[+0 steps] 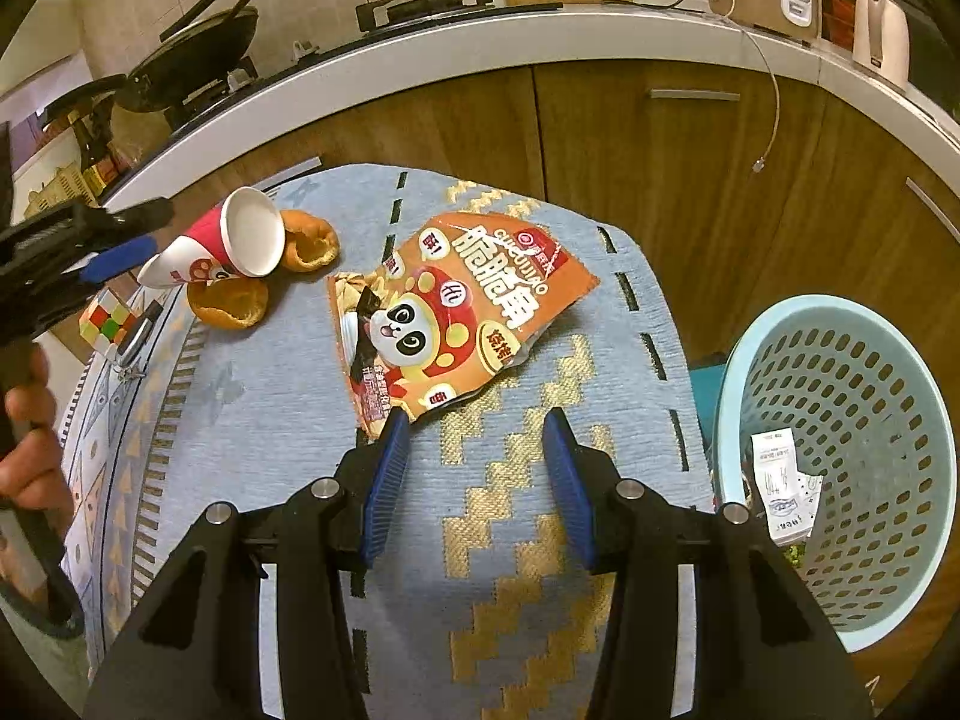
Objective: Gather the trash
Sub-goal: 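Move both open tools back toward the cup and snack bag, then grasp the red-white paper cup with the left tool while the right tool grasps the snack bag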
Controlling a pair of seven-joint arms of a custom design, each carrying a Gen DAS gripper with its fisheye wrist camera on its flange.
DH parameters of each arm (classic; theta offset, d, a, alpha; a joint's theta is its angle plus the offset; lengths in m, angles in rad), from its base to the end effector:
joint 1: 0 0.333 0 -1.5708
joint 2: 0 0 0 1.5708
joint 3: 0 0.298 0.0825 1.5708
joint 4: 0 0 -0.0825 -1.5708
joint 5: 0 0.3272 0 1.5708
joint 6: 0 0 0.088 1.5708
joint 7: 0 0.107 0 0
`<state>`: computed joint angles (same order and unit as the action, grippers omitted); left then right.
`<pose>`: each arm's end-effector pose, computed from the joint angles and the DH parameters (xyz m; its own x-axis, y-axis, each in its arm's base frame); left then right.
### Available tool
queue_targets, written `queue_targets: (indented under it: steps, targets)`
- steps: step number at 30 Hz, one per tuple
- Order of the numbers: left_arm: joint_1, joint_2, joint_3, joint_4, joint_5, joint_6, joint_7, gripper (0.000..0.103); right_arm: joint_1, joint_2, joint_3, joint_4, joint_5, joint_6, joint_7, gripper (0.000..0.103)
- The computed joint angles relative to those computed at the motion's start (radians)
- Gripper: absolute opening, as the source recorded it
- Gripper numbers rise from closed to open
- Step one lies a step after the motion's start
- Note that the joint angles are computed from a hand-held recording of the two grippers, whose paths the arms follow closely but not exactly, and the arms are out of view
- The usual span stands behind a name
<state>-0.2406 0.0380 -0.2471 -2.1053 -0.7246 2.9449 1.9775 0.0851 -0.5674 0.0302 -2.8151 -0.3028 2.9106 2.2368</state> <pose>0.5003 -0.2145 0.4949 -0.3466 -0.8823 0.3183 -0.7248 0.0366 -0.6880 0.3453 0.0587 0.4553 -0.2181 -0.9626 -0.1610 -0.7479 0.2708 -0.6060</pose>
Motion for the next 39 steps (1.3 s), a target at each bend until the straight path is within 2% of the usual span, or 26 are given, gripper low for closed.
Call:
queue_targets:
  steps: [3, 7, 10, 15, 18, 20, 22, 24, 28, 29, 31, 33, 36, 39]
  targets:
    - [0.002, 0.030, -0.007, 0.022, -0.005, -0.027, 0.021, 0.043, -0.003, 0.005, 0.007, 0.006, -0.006, -0.002, -0.001, 0.046]
    - [0.002, 0.003, -0.030, -0.001, -0.150, -0.079, 0.171, 0.043, -0.010, 0.005, 0.015, 0.008, -0.017, -0.005, 0.004, 0.047]
    - [-0.014, -0.032, -0.026, -0.034, -0.241, -0.153, 0.270, 0.043, -0.009, 0.003, 0.013, 0.005, -0.017, -0.002, 0.012, 0.047]
    - [-0.053, -0.091, -0.012, -0.105, -0.249, -0.187, 0.316, 0.045, -0.005, -0.006, -0.005, -0.008, -0.002, 0.012, 0.018, 0.048]
    - [-0.070, -0.118, -0.006, -0.135, -0.238, -0.130, 0.313, 0.050, -0.001, -0.009, -0.014, -0.012, 0.009, 0.018, 0.012, 0.049]
    - [-0.077, -0.124, -0.004, -0.140, -0.211, -0.067, 0.293, 0.064, -0.002, -0.007, -0.013, -0.010, 0.013, 0.015, 0.011, 0.050]
    - [-0.076, -0.106, -0.002, -0.122, -0.147, -0.033, 0.236, 0.071, -0.008, -0.006, -0.004, -0.006, 0.010, 0.009, 0.012, 0.051]
    - [-0.075, -0.065, 0.006, -0.074, -0.120, -0.052, 0.242, 0.071, -0.004, -0.007, -0.007, -0.007, 0.012, 0.011, 0.009, 0.051]
    - [-0.063, 0.044, 0.002, 0.018, 0.096, -0.085, 0.102, 0.070, 0.000, -0.006, -0.013, -0.008, 0.017, 0.011, 0.003, 0.051]
    - [-0.053, 0.068, -0.007, 0.040, 0.081, -0.099, 0.112, 0.071, 0.002, -0.008, -0.016, -0.011, 0.019, 0.015, 0.001, 0.051]
    - [-0.020, 0.073, -0.038, 0.054, -0.041, -0.127, 0.211, 0.071, 0.002, -0.013, -0.017, -0.017, 0.021, 0.025, -0.001, 0.051]
    - [-0.018, 0.065, -0.049, 0.045, -0.084, -0.118, 0.247, 0.071, -0.001, -0.020, -0.016, -0.026, 0.022, 0.042, -0.003, 0.051]
    - [-0.036, 0.054, -0.054, 0.023, -0.070, -0.095, 0.261, 0.066, -0.020, -0.034, -0.001, -0.037, 0.016, 0.060, 0.008, 0.051]
    - [-0.046, 0.043, -0.055, 0.010, -0.071, -0.101, 0.266, 0.057, -0.025, -0.032, -0.002, -0.027, 0.018, 0.051, 0.014, 0.056]
